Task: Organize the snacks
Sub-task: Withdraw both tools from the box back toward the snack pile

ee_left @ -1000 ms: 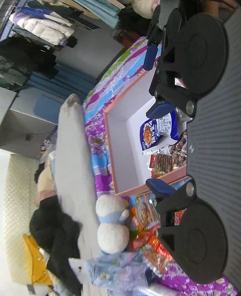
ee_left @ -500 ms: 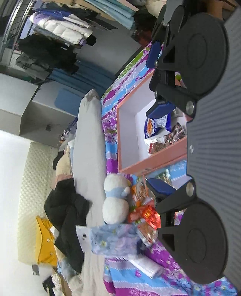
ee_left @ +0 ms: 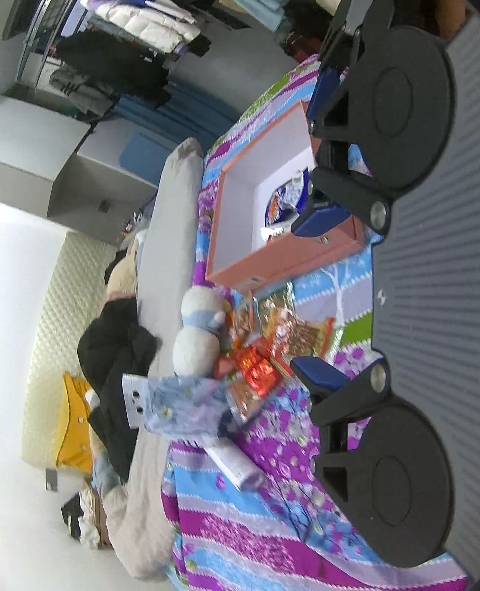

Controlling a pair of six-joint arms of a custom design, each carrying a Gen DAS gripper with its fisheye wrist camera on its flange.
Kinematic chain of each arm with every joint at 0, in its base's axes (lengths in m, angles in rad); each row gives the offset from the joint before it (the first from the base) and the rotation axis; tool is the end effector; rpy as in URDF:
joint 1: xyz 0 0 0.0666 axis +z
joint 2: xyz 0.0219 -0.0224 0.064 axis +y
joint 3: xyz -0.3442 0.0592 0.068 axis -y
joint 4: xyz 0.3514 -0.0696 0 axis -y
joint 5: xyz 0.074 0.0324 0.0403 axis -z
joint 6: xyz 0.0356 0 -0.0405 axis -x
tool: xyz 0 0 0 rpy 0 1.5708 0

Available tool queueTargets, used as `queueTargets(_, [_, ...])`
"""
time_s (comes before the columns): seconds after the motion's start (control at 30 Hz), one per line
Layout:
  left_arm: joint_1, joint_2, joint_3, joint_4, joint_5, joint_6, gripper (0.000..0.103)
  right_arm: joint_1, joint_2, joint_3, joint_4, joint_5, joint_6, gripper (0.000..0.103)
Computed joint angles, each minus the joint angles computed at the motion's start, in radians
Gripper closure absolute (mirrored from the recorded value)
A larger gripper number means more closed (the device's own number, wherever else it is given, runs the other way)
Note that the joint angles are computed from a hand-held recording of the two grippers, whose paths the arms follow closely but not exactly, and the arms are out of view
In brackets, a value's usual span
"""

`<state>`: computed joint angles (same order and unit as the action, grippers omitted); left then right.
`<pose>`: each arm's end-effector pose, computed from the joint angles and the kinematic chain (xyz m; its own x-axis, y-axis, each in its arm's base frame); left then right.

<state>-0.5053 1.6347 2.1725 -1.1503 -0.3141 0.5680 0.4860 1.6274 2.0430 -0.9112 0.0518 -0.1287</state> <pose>0.4441 -0.2336 0.5876 -0.5527 -0.2789 -0.7853 -0.0690 0.9544 -0.2904 0.4670 0.2442 0.5600 -0.4717 -0.1042 -0.8756 -0.3687 0.9253 0.0885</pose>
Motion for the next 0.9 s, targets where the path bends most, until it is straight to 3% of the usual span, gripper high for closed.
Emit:
queueTargets(0.23, [-0.025, -0.104, -0.169, 0.051, -0.077, 0.019, 0.027, 0.038, -0.071, -0.157, 0.110, 0.009, -0.018, 0.030])
queueTargets(0.37, [-0.024, -0.150, -0.260, 0.077, -0.081, 0.043, 0.027, 0.052, -0.094, -0.227, 0.149, -0.006, -0.041, 0.030])
queueTargets(0.6, [-0.004, -0.202, -0.381, 0.113, -0.051, 0.079, 0.027, 0.084, -0.105, -0.289, 0.167, 0.012, -0.065, 0.030])
queueTargets(0.9, [0.041, -0.201, -0.436, 0.135, 0.007, 0.082, 0.027, 0.103, -0.084, -0.311, 0.175, 0.043, -0.082, 0.030])
